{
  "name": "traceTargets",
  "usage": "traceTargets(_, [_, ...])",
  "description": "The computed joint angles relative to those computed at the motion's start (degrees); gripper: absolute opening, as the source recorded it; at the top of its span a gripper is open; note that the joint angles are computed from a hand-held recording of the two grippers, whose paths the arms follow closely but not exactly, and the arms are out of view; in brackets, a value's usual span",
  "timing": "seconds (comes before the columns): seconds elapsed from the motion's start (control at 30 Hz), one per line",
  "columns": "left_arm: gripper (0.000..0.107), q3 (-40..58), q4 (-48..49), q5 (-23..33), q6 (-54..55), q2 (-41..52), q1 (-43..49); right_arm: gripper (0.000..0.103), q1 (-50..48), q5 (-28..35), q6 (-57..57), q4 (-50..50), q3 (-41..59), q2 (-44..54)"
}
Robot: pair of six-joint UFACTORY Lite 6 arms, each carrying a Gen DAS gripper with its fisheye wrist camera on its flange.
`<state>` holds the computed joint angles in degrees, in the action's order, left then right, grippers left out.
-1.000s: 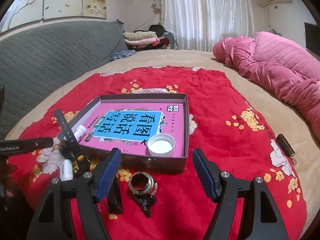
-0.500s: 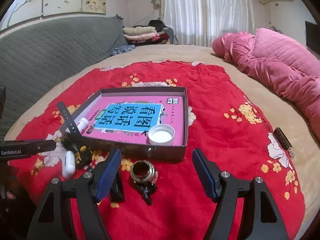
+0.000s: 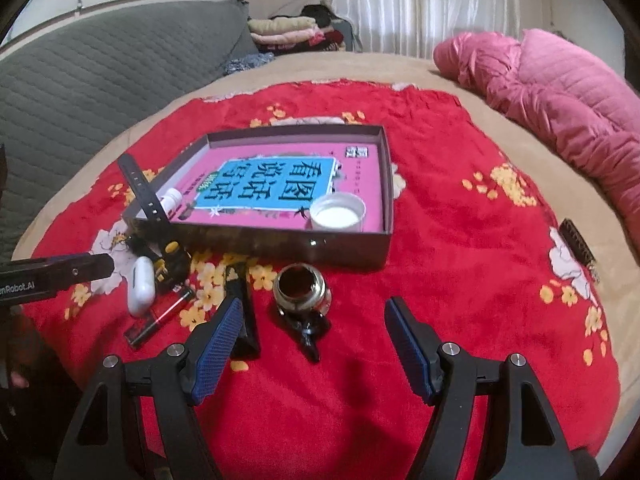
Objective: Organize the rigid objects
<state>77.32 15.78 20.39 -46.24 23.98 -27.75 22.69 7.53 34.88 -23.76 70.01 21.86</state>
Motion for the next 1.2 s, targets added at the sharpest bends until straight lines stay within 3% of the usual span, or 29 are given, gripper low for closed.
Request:
traceTargets(0.17, [0.058,0.1,-1.0,0.0,1.2,0.3,-0.3,0.075,-0.4,1.5,-5.5,5.8,1.2,1.9])
traceTargets(0.43, [0.058,0.6,-2.0,0.3,2.3,1.6,-0.4,0.075,0.3,4.2,2.5,-3.4,3.2,4.5])
traceTargets(0.8, [0.058,1.2,-3.5,0.4,1.7,3.6,-1.2,0.075,-0.8,5.2,-1.9,1.6,5.0,6.3])
traceTargets(1.03, [0.058,2.3,-12.7,-1.0,5.7,6.2,0.9,0.075,0.1,5.0,-0.4,-1.0,5.4,6.6])
traceTargets(1.2, [0.058,2.2,-31.2,-3.1,19.5,8.1,4.0,0.075,0.8,5.1,-0.1,-1.8,5.7,6.9])
